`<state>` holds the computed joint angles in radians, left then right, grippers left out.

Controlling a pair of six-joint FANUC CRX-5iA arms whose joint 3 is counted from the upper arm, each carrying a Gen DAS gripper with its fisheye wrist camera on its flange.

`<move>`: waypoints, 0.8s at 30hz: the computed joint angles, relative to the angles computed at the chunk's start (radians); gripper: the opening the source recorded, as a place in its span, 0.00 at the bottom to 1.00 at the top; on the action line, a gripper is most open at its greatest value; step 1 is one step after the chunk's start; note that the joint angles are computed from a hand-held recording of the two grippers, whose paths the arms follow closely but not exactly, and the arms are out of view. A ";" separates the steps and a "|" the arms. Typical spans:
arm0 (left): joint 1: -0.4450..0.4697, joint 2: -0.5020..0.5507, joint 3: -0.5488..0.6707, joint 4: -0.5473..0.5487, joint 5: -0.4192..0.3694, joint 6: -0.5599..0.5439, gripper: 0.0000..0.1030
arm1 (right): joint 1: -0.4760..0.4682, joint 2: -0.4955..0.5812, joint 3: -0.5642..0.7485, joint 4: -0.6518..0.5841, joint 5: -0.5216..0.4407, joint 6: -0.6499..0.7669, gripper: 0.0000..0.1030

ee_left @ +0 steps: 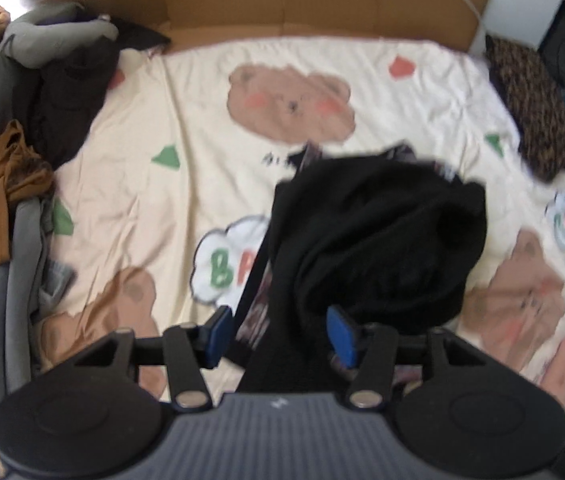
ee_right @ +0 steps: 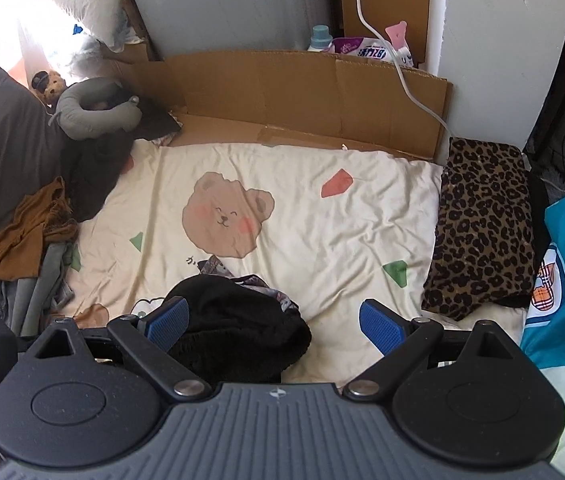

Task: Fold clothes
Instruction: 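Lower the black pants onto the blanket with the left gripper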

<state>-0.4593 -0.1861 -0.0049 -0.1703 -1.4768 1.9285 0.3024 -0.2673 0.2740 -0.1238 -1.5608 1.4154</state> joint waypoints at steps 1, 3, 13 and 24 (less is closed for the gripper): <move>0.006 -0.005 -0.014 0.008 0.002 -0.003 0.54 | -0.002 -0.001 -0.002 -0.003 0.000 0.001 0.92; 0.017 -0.011 -0.045 0.035 0.011 -0.002 0.54 | -0.004 -0.003 -0.005 -0.006 0.000 0.004 0.92; 0.020 -0.015 -0.199 0.083 0.129 0.056 0.54 | 0.000 0.001 -0.011 -0.008 -0.014 0.000 0.92; 0.089 -0.073 -0.364 0.202 0.352 -0.006 0.43 | 0.007 0.011 -0.015 -0.023 -0.033 0.004 0.92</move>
